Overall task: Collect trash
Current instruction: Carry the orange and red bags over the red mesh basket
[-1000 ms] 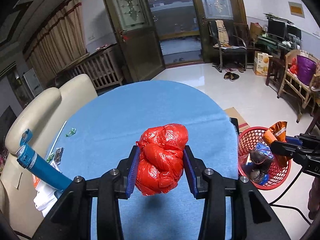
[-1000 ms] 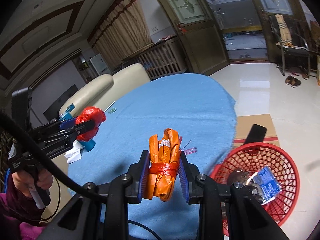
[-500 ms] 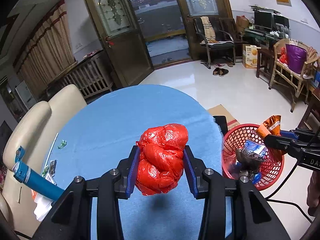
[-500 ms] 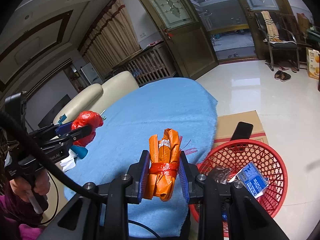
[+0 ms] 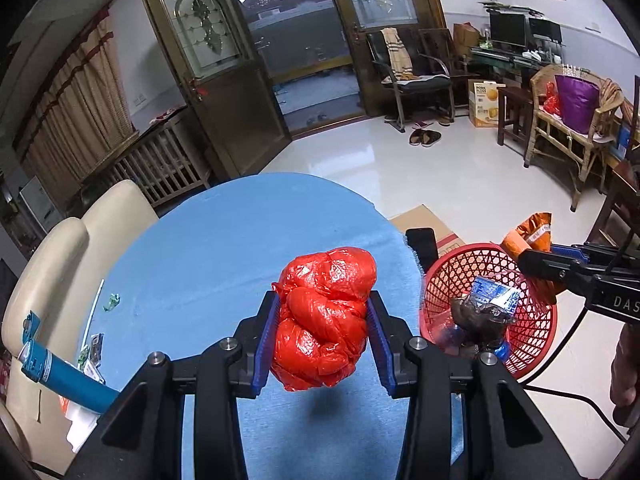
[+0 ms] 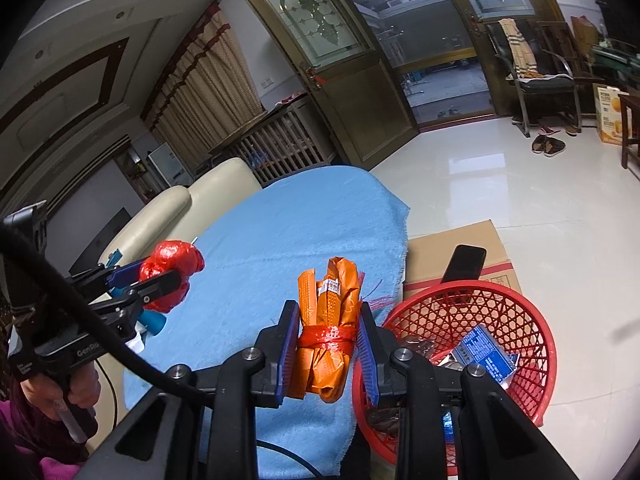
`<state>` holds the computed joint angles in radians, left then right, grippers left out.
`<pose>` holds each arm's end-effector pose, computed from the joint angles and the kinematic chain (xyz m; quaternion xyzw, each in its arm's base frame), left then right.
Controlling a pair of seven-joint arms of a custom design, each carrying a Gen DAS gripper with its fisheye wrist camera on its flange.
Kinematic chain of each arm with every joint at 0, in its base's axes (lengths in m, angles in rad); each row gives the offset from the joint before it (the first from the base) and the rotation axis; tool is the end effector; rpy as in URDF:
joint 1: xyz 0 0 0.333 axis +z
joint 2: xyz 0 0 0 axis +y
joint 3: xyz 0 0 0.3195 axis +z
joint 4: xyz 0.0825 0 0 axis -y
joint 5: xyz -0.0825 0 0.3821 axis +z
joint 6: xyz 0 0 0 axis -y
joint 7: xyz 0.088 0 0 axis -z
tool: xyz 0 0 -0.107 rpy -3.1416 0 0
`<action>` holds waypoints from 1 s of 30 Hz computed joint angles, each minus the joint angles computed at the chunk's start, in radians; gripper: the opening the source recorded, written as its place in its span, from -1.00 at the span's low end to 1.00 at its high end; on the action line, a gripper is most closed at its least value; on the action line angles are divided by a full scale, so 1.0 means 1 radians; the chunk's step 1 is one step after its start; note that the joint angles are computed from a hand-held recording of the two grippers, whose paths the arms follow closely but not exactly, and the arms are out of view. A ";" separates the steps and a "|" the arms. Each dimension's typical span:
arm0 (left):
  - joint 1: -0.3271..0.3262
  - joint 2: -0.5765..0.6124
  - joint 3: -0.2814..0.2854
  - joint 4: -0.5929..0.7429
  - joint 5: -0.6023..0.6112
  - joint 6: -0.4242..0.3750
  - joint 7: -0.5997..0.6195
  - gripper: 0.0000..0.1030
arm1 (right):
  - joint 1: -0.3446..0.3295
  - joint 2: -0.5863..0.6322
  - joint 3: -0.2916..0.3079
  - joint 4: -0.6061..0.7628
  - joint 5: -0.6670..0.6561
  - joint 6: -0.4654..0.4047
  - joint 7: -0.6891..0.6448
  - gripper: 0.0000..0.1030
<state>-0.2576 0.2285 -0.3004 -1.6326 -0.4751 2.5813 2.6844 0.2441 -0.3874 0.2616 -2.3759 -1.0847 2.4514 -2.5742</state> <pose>0.5891 -0.3330 0.5765 -0.1109 0.9072 -0.3563 0.1941 0.4045 0.2345 0.5176 -0.2905 0.8261 -0.3001 0.3782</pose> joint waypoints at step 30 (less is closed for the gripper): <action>-0.032 0.030 -0.007 0.017 0.059 -0.044 -0.021 -0.14 | -0.002 -0.035 0.003 -0.037 0.050 -0.027 0.019 -0.40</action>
